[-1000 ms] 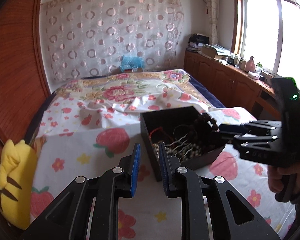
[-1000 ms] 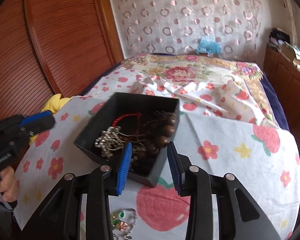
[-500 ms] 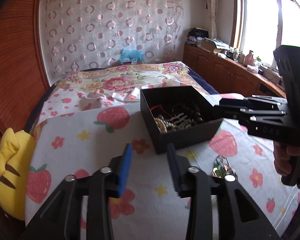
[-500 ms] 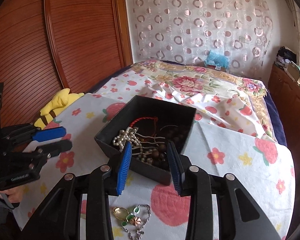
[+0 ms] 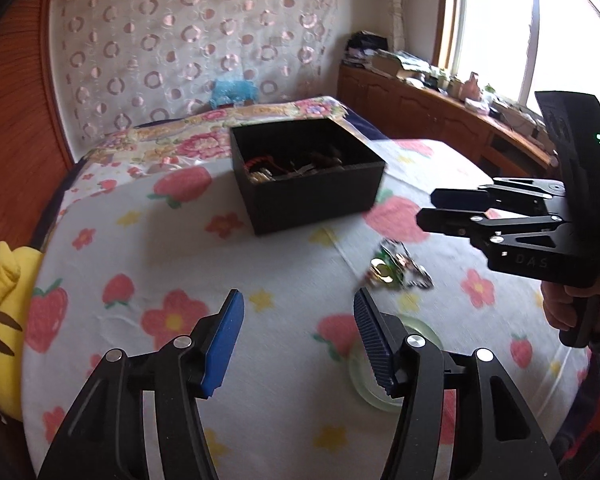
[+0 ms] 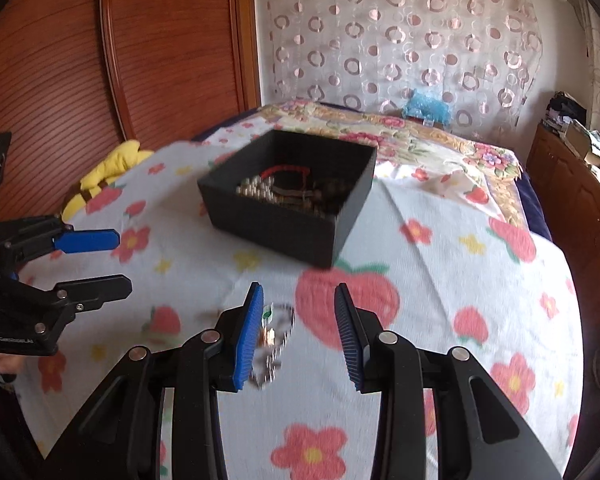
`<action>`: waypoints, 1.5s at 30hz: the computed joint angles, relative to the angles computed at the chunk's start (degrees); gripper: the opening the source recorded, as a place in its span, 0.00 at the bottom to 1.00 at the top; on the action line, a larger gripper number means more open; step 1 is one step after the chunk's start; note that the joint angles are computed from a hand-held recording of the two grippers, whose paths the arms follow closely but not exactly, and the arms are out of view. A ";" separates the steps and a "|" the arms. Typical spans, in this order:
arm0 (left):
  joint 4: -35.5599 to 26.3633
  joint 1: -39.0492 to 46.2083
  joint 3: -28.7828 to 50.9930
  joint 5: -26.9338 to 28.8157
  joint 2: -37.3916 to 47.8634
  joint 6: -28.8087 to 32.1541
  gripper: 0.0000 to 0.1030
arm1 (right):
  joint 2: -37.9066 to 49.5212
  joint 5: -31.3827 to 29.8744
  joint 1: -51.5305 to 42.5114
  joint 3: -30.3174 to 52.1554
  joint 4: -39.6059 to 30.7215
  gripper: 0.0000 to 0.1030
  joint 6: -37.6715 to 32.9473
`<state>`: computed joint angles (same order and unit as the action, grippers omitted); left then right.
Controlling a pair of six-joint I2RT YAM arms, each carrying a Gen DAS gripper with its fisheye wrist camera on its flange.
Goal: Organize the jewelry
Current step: 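Grasp the jade bangle rim with the left tool while the right tool lowers to the green pendant, then close the right tool on the green pendant's silver chain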
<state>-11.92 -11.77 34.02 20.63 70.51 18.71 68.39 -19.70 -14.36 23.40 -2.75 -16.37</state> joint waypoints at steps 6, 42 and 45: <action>-0.17 -3.10 -2.20 -1.10 -0.56 1.29 0.50 | 2.01 1.25 1.70 -1.32 -1.26 0.18 -1.65; -4.05 1.06 -5.64 5.67 -8.63 -1.92 0.07 | 1.91 5.77 4.76 -4.29 2.28 0.10 -0.37; -3.59 2.03 -6.03 6.01 -8.84 -2.09 0.07 | 2.28 5.54 4.69 -3.74 1.65 0.08 -1.51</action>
<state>-15.51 -9.74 27.99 26.64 61.67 16.61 70.67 -14.17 -9.66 19.65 -1.10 -17.88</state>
